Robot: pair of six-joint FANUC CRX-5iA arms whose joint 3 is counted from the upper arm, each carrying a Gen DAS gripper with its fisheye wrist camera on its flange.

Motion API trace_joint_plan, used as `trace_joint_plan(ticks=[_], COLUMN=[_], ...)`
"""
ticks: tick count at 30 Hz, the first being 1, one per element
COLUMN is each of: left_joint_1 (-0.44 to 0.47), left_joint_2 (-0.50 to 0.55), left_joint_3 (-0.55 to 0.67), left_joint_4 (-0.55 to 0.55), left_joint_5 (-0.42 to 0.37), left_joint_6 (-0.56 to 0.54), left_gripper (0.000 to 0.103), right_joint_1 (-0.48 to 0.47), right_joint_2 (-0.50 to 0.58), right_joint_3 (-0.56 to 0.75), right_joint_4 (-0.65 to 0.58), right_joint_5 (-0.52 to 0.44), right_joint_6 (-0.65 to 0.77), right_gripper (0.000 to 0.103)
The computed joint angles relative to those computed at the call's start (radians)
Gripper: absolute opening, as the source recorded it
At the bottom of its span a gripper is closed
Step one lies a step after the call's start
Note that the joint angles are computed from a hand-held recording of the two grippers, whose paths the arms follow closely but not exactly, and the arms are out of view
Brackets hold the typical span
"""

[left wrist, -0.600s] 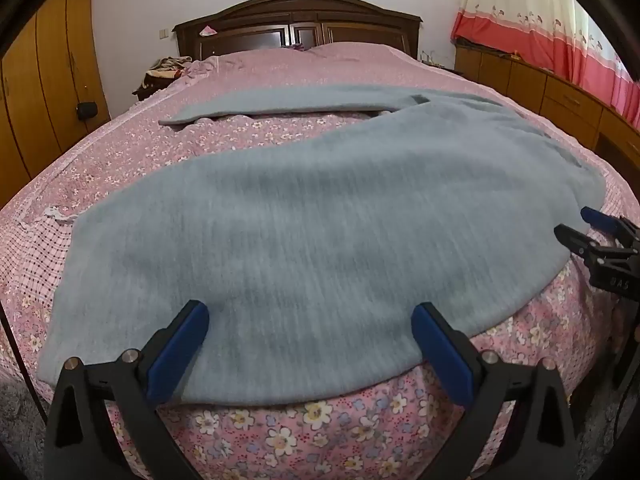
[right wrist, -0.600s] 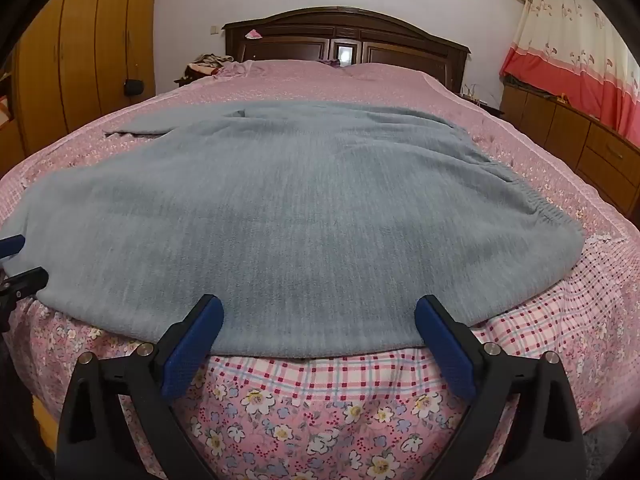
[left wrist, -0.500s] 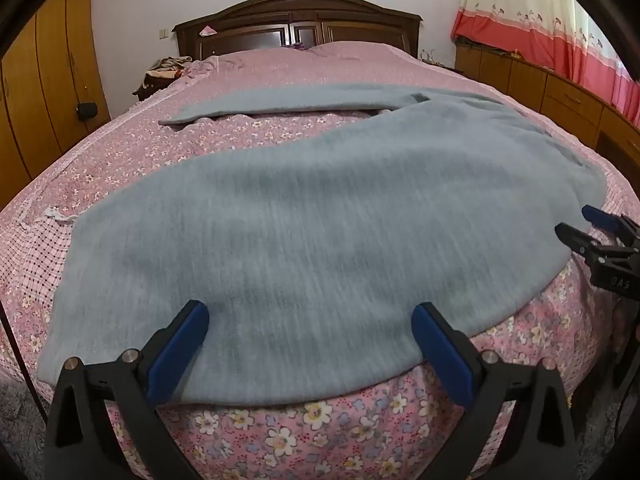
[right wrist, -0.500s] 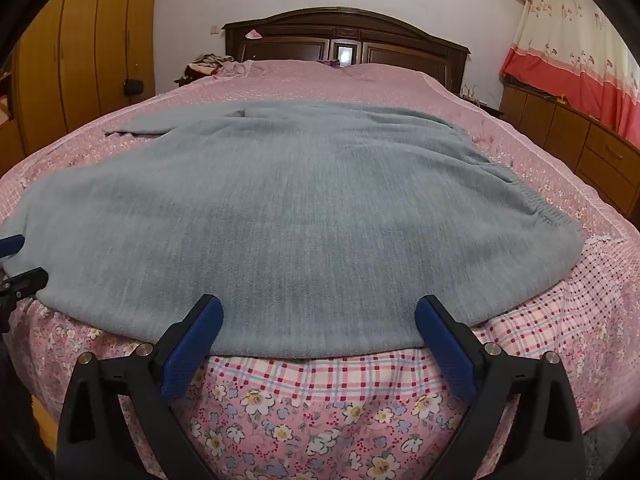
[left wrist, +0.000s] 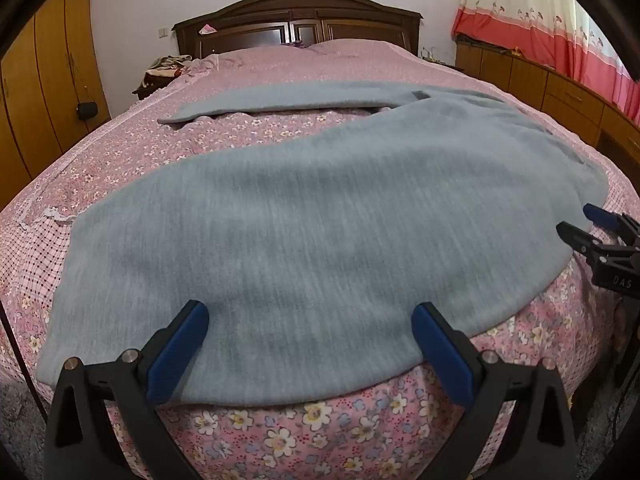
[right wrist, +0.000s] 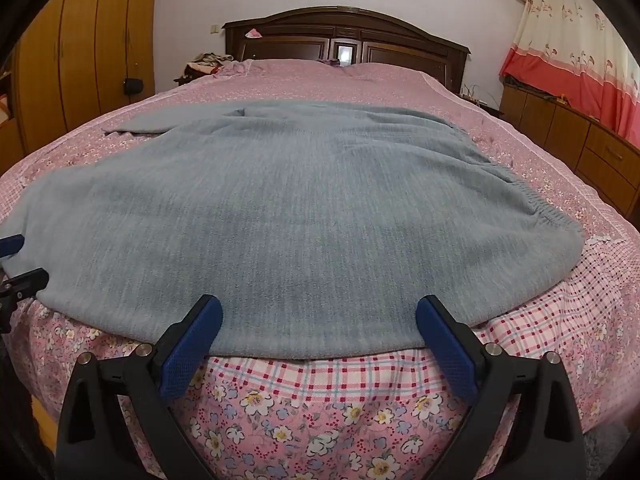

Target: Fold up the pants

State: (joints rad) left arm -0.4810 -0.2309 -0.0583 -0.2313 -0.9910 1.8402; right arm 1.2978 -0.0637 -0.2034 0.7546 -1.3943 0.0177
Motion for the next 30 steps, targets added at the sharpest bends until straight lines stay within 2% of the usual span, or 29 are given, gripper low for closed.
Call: trace_joint_plan(ticks=[30], left_joint_1=[0.001], left_joint_2=[0.003], left_joint_3=[0.002], left_joint_4=[0.002], left_joint_5=[0.002], left_joint_6=[0.000], left_gripper=[0.103], right_joint_1=[-0.002], right_joint_2=[-0.003], right_joint_3=[-0.008], right_joint_4=[0.001], right_joint_5=[0.006], right_joint_6=[-0.004], right_gripper=[0.100])
